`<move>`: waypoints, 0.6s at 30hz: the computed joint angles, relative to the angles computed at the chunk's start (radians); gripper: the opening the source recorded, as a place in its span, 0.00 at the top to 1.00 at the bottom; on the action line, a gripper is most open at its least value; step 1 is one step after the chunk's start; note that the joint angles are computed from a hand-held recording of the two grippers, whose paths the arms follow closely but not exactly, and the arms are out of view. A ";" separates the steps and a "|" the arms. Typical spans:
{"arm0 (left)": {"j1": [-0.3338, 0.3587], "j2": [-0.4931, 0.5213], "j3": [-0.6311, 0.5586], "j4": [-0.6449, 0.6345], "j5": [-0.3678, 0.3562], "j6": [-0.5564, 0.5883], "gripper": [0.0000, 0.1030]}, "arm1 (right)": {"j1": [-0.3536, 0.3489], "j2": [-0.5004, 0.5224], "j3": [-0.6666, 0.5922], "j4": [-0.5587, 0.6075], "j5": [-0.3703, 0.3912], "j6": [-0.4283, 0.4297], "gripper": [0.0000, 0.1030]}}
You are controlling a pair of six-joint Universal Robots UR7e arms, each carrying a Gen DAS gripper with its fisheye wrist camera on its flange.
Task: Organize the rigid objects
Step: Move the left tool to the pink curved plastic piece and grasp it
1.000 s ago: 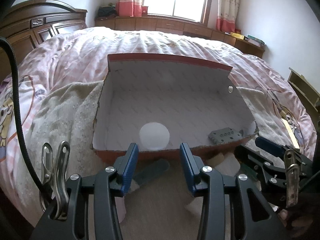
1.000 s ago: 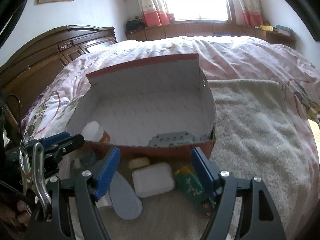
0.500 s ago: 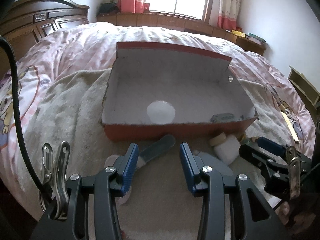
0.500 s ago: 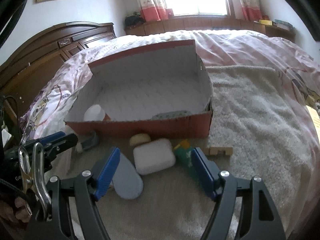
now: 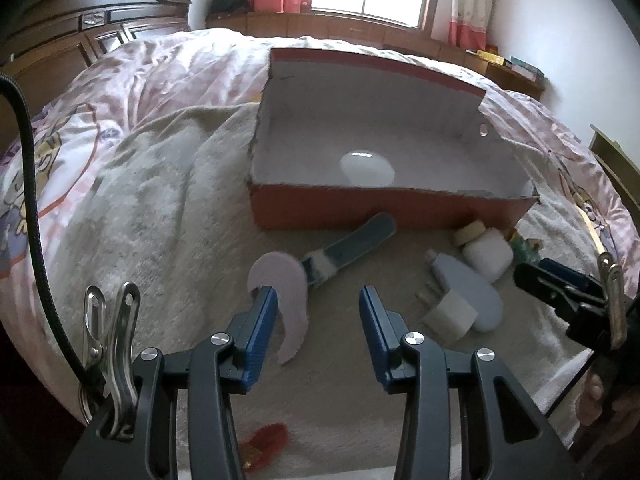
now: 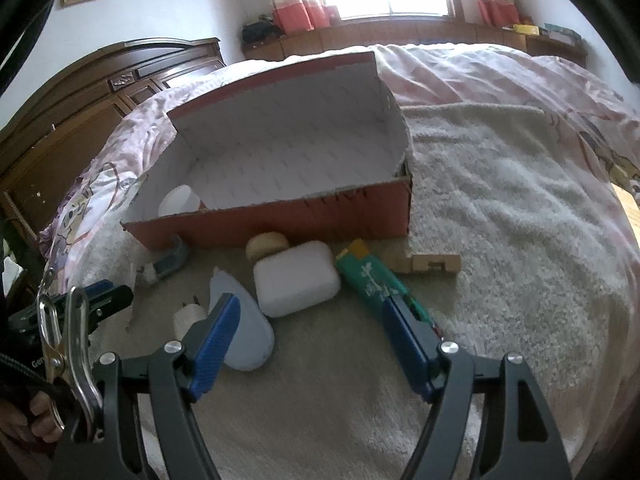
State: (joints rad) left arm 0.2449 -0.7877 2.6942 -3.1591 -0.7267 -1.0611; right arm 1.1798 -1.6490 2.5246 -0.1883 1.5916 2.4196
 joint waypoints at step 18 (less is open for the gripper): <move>0.097 0.019 -0.021 0.020 0.041 0.039 0.58 | -0.019 0.016 0.004 0.004 -0.002 -0.002 0.25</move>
